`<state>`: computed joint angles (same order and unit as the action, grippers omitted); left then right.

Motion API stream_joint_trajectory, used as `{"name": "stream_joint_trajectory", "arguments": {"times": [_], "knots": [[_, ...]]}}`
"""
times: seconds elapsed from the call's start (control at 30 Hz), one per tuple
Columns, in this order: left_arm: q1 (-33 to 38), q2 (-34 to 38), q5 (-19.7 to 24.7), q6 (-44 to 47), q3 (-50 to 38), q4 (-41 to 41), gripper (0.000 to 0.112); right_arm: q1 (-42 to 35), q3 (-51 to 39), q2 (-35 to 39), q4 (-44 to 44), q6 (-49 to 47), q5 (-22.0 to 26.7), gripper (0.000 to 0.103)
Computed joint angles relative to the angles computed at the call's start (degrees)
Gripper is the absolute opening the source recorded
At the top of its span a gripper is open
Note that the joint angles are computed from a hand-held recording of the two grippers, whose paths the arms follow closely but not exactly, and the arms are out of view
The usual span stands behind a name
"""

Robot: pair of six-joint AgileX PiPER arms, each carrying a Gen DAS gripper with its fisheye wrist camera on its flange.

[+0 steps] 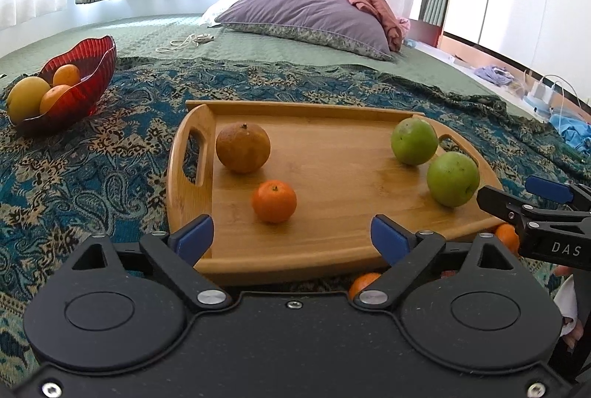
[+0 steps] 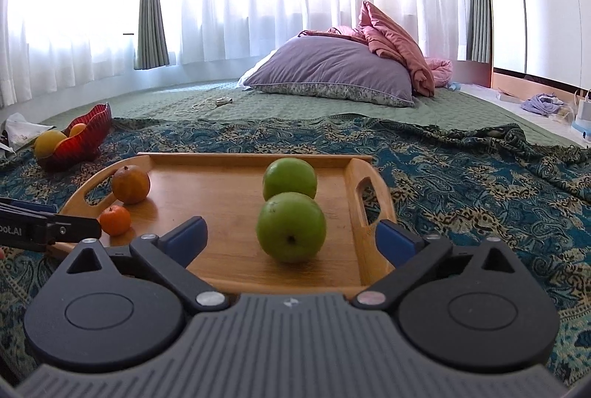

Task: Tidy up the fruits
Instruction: 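Open both tools to release the mandarin and apple on the tray, then withdraw, then lower both tools toward the mandarins lying on the bedspread beside the tray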

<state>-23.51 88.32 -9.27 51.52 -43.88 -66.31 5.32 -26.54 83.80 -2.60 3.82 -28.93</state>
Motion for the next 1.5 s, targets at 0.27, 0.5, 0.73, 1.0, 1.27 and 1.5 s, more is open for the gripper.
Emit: {"name": "stream_joint_trajectory", "arguments": {"times": [0.27, 0.5, 0.73, 1.0, 1.27, 1.5], "knots": [[-1.5, -1.6, -2.3, -10.6, 3.3, 9.3, 0.096, -1.8, 4.0, -0.7, -2.7, 1.9, -3.5, 0.103], [-3.1, -3.2, -4.4, -15.4, 6.0, 13.3, 0.097, -2.6, 6.5, -0.8, -3.7, 2.3, -5.8, 0.103], [-5.5, -5.2, -7.0, -16.9, 8.9, 13.7, 0.098, -3.8, 9.3, -0.7, -4.3, 2.5, -8.4, 0.103], [-9.1, -6.4, -10.2, -18.4, 11.6, 14.1, 0.1, -3.7, 11.9, -0.5, -2.1, 0.3, -10.0, 0.103], [-11.4, -5.0, -11.1, -17.0, 12.0, 12.5, 0.1, -1.9, 12.2, 0.7, 2.0, -3.4, -10.7, 0.103], [-12.9, -4.7, -12.1, -14.0, 12.2, 9.9, 0.069, -1.1, 10.9, 2.0, 5.2, -4.1, -10.2, 0.094]]}}
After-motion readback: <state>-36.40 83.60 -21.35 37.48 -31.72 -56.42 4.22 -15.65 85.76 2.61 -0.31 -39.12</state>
